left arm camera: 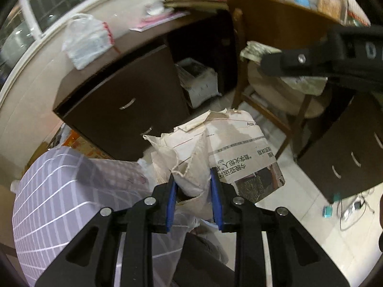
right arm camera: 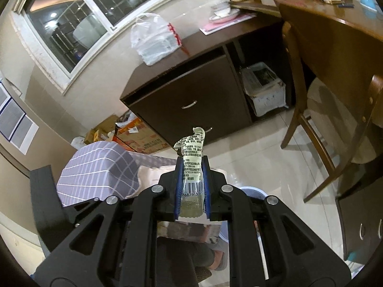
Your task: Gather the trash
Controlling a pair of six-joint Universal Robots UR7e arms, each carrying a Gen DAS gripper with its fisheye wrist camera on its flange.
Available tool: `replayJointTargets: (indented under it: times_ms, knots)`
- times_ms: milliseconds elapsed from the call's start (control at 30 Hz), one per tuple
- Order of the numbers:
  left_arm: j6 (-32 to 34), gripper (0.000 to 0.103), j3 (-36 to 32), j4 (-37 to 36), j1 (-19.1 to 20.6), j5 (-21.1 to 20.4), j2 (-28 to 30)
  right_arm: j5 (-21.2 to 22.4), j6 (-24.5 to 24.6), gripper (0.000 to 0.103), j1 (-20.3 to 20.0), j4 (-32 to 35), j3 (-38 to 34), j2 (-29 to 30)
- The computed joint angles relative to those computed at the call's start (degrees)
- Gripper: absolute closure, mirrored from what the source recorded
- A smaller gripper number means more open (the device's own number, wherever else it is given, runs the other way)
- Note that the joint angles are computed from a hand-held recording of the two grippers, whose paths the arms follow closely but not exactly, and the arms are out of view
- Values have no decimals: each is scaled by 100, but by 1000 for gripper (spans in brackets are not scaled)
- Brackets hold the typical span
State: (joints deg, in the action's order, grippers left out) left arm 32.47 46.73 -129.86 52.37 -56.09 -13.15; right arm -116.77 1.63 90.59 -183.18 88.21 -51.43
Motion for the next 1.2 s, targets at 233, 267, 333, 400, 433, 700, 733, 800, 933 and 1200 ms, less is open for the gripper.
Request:
replayJointTargets:
  times_ms: [233,267,333,400,433,700,733,800,933,1200]
  knots:
    - [-84,31,-1029,955,25,569,720,224,315,88,-304,373,-95,115]
    - [-29,25,-1034,853,37,595,741,263,355,88,-344,427,-113,145]
    - [-121,24,-1150,898,50,654,790,376,448,85,-454,622,-173,215]
    - [-274,23,-1222,967,75,637,787,513,580,84,-571,845,-233,283]
    - [-326,20,-1209,902,82,633,763,553,685,66,-633,936,-255,328]
    - [-445,14,-671,172,107,436,322,282,1239,6,-738,1142,-229,507]
    - [-460,14,-610,118,112,383,267,185,1236,6,-697,1119,-209,496]
    - [-528,14,-383,-52,115,204,66,90,1208,6,-632,1059,-192,470]
    - [-582,14,35,-390,122,-158,-317,-130,1105,6,-455,904,-202,426]
    - [-843,8,754,-965,116,-468,-1061,-696,634,6,173,647,-490,480]
